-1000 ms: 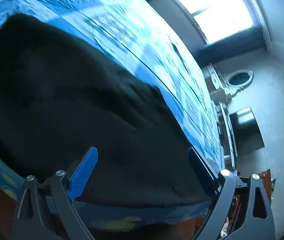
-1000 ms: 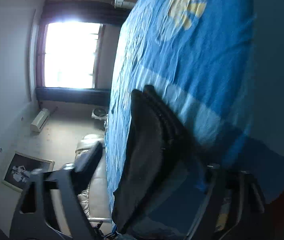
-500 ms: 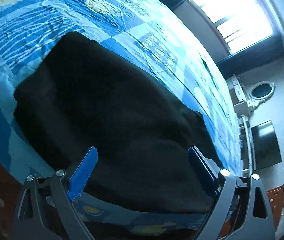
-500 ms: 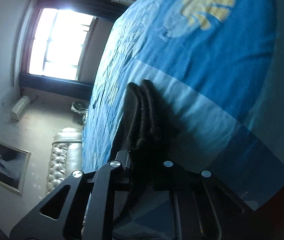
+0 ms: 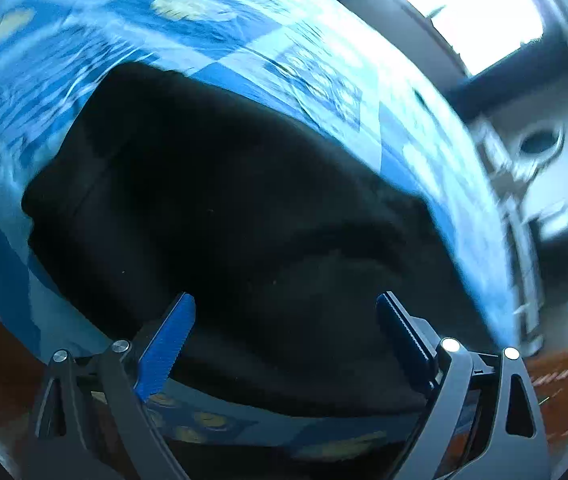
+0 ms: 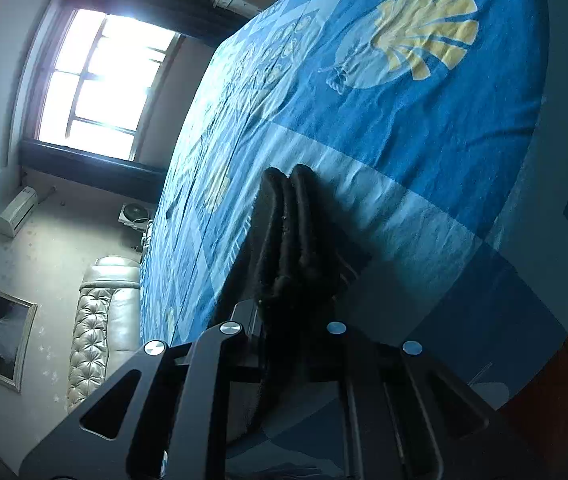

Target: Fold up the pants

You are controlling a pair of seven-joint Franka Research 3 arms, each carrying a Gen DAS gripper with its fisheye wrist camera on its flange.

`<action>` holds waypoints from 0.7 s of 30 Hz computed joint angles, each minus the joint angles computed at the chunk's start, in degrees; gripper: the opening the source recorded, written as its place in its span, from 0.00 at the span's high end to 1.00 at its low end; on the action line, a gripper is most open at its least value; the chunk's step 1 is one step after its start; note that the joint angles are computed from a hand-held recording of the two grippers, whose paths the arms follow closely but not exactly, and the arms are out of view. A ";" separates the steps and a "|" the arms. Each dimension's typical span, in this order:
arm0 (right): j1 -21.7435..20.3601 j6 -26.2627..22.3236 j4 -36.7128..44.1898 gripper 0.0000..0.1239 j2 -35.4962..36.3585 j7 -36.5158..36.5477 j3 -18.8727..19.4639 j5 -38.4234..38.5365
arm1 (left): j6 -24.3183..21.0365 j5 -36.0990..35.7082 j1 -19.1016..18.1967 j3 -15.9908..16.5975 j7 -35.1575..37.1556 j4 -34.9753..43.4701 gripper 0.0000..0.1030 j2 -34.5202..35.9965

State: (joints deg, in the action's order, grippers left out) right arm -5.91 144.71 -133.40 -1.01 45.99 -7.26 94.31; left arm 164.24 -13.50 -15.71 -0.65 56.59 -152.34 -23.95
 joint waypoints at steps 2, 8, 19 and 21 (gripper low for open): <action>0.36 0.42 0.18 0.92 -1.11 0.08 0.31 0.02 | -2.54 5.75 3.00 -3.36 -0.58 1.27 0.12 1.14; 2.78 2.95 1.40 0.92 -4.86 0.15 1.34 -2.60 | -6.69 15.88 6.12 -7.30 -2.02 3.47 0.11 3.02; 11.38 6.13 6.28 0.92 -9.26 -0.77 4.37 -8.05 | -4.19 10.91 3.46 -4.01 -0.74 2.14 0.11 2.29; 13.02 6.37 7.27 0.92 -9.40 -0.30 4.94 -9.43 | -4.21 10.26 3.26 -3.74 -0.47 2.25 0.11 2.31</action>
